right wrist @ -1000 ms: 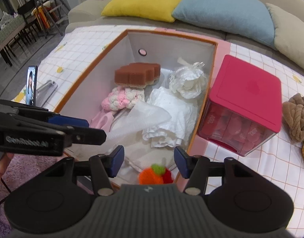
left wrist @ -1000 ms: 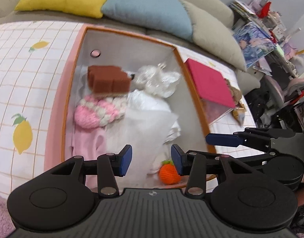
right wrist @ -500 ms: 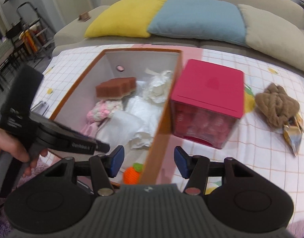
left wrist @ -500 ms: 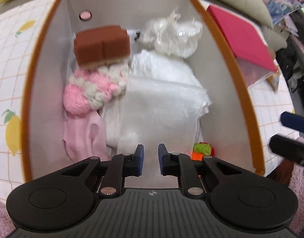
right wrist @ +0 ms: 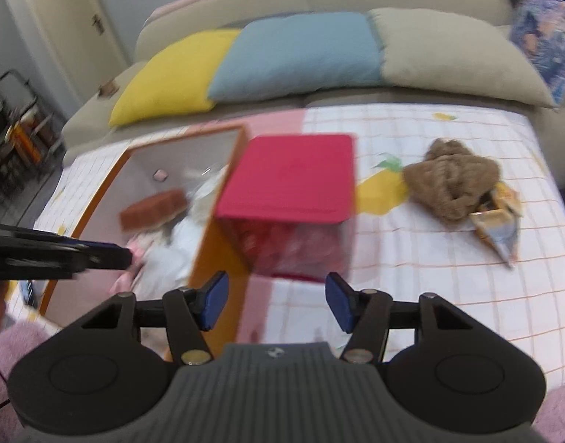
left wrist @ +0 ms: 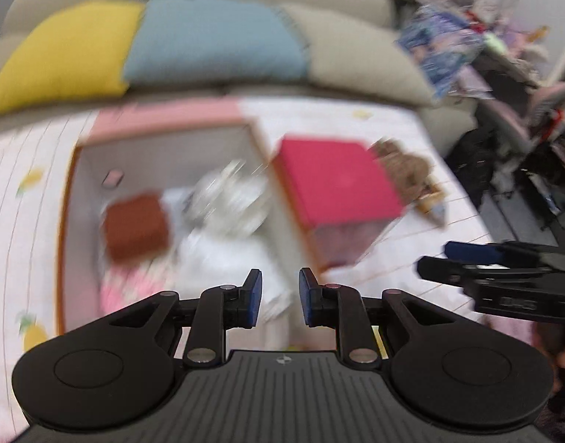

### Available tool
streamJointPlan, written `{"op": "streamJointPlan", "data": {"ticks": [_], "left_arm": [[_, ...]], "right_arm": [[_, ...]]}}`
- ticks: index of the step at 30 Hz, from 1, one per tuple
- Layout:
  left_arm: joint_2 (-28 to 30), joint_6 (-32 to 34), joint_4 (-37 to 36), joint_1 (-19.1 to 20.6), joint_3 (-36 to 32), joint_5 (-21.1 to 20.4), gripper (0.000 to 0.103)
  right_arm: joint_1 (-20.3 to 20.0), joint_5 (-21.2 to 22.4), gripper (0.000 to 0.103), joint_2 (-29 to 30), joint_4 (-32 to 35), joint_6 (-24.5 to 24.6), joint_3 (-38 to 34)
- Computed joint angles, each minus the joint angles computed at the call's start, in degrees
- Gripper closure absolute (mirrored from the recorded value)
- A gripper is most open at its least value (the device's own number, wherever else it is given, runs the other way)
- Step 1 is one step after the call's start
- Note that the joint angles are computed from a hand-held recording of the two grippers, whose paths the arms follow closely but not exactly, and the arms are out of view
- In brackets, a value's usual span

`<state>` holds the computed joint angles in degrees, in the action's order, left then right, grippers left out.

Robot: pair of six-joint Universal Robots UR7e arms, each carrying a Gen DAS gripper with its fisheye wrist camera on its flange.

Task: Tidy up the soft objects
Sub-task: 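Grasp the brown fuzzy knotted toy with the left tool while the right tool grasps the yellow wipes pack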

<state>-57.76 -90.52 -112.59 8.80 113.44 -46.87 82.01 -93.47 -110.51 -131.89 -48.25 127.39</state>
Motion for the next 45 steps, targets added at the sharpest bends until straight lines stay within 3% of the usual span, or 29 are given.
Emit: {"op": "streamJointPlan", "data": {"ticks": [4,11,15,18,23,30,34,36,45], "left_arm": [[4.5,11.7,-10.3,2.1,-3.2,3.0,0.075],[14.4,25.8,-23.0,7.6,-11.7,2.3,0.063],[19.8,30.7,-25.8,9.9,-17.0,1.6,0.048],[23.2,32.6,-26.0,11.4,-20.7,0.7,0.033],[27.9,31.2,-24.0,13.6,-26.1,2.5,0.022],[32.8,27.7,-22.2,16.8,-31.9,4.5,0.020],[35.2,28.3,-21.9,18.1,-34.6,5.9,0.019],[36.2,28.7,-20.6,18.7,-36.0,6.5,0.019],[39.5,29.2,-14.8,20.7,-40.2,6.2,0.017]], "right_arm": [[-3.8,2.0,0.045,0.6,-7.8,-0.2,0.2],[-9.4,0.4,0.040,6.7,-29.5,2.9,1.0],[-12.6,1.9,0.040,11.0,-35.5,6.7,-0.5],[-14.8,3.8,0.040,14.2,-41.1,5.3,-0.8],[-16.7,6.7,0.035,18.0,-36.9,8.8,-4.5],[-16.3,6.8,0.025,23.9,-35.7,12.0,-9.4],[-15.4,5.4,0.025,26.6,-32.7,13.8,-12.2],[-14.8,3.4,0.026,27.8,-33.3,14.0,-13.0],[-14.5,2.4,0.043,28.2,-27.7,13.6,-14.8]]}}
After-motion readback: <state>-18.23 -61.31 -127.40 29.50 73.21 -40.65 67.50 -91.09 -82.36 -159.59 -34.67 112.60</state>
